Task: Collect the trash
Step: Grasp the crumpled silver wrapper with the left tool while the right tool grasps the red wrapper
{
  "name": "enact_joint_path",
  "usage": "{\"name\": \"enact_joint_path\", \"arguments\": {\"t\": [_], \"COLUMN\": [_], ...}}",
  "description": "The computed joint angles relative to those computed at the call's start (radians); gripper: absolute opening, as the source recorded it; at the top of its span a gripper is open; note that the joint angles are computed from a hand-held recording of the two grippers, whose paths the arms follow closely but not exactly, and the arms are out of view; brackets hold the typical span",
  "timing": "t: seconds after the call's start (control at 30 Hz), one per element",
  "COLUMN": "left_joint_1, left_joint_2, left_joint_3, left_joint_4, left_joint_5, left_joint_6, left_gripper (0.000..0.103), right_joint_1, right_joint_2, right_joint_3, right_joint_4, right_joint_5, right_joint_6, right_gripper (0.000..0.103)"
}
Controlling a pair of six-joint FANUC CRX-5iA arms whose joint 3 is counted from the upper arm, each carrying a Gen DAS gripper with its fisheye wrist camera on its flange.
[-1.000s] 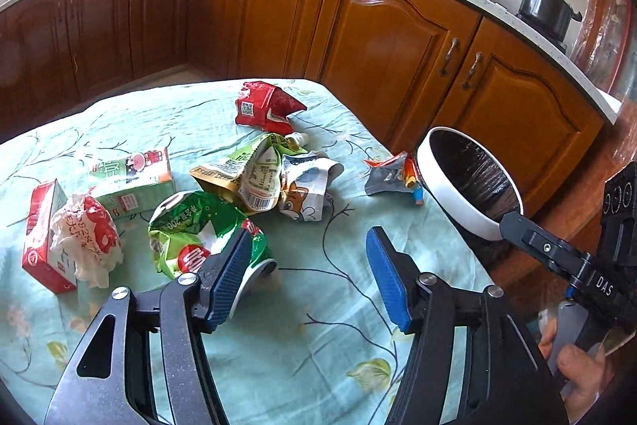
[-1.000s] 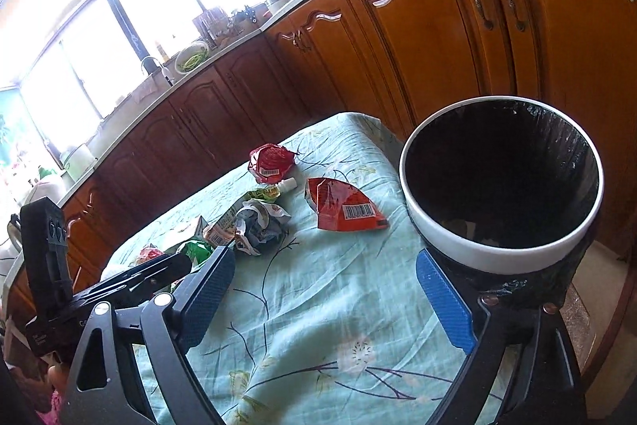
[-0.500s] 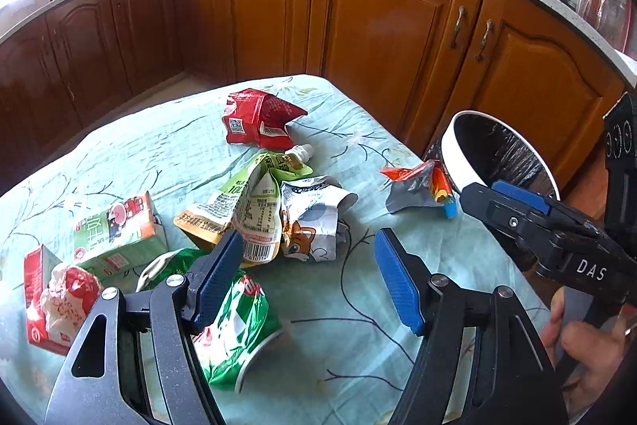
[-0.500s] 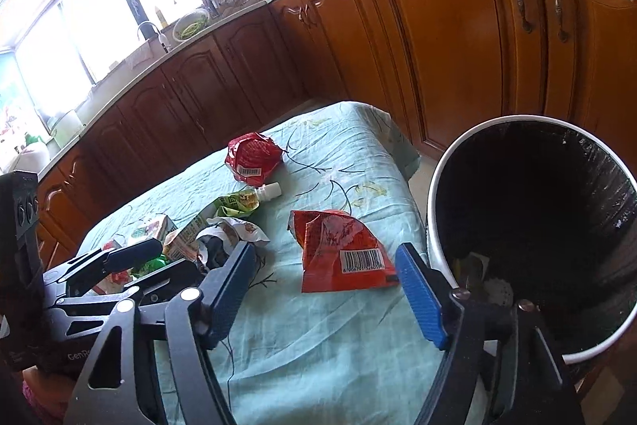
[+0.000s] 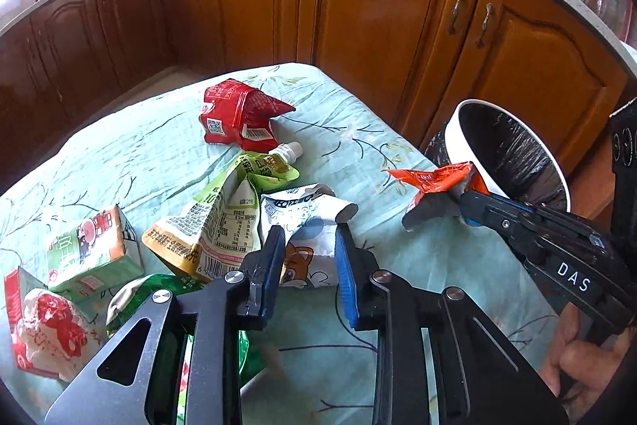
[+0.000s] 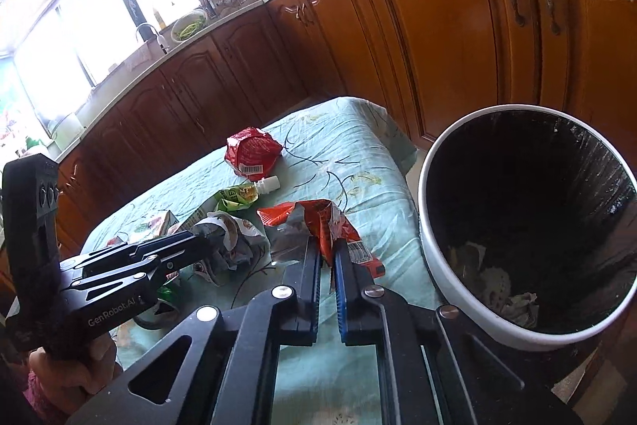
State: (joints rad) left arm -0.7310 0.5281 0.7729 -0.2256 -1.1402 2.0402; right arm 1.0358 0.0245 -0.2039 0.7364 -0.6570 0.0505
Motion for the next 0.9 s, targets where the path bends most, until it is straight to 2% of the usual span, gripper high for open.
{"name": "enact_joint_path", "arguments": {"t": [0.27, 0.3, 0.33, 0.43, 0.67, 0.73, 0.77, 0.8, 0.87, 0.9], "left_joint_1": [-0.002, -0.006, -0.009, -0.011, -0.042, -0.045, -0.042, -0.041, -0.049, -0.052], "left_joint_2": [-0.092, -0.096, -0.097, -0.095, -0.074, -0.069, -0.064, -0.057, -0.027, -0.005], "left_joint_3": [-0.119, -0.121, -0.121, -0.122, -0.078, -0.064, -0.059, -0.048, 0.0, 0.032], "left_joint_4": [0.051, 0.052, 0.06, 0.097, 0.048, 0.02, 0.016, 0.004, -0.052, -0.073], "left_joint_5": [0.105, 0.109, 0.112, 0.128, 0.103, 0.08, 0.072, 0.059, 0.013, -0.013], "left_joint_6": [0.029, 0.029, 0.024, 0.004, 0.004, 0.022, 0.023, 0.03, 0.061, 0.062], "left_gripper": [0.019, 0.014, 0.001, 0.001, 0.001, 0.006, 0.016, 0.031, 0.052, 0.054], "right_joint_1": [0.028, 0.031, 0.034, 0.042, 0.064, 0.064, 0.063, 0.06, 0.054, 0.052], "right_joint_2": [-0.116, -0.129, -0.141, -0.171, -0.225, -0.232, -0.233, -0.234, -0.231, -0.229], "right_joint_3": [-0.106, -0.118, -0.129, -0.154, -0.199, -0.208, -0.212, -0.215, -0.219, -0.22], "right_joint_4": [0.111, 0.12, 0.131, 0.151, 0.175, 0.185, 0.189, 0.19, 0.189, 0.186], "right_joint_5": [-0.027, -0.032, -0.039, -0.061, -0.093, -0.086, -0.079, -0.069, -0.051, -0.044], "right_joint_6": [-0.146, -0.159, -0.173, -0.205, -0.248, -0.263, -0.271, -0.276, -0.285, -0.288], "right_gripper": [0.006, 0.006, 0.006, 0.006, 0.006, 0.006, 0.006, 0.006, 0.006, 0.006]}}
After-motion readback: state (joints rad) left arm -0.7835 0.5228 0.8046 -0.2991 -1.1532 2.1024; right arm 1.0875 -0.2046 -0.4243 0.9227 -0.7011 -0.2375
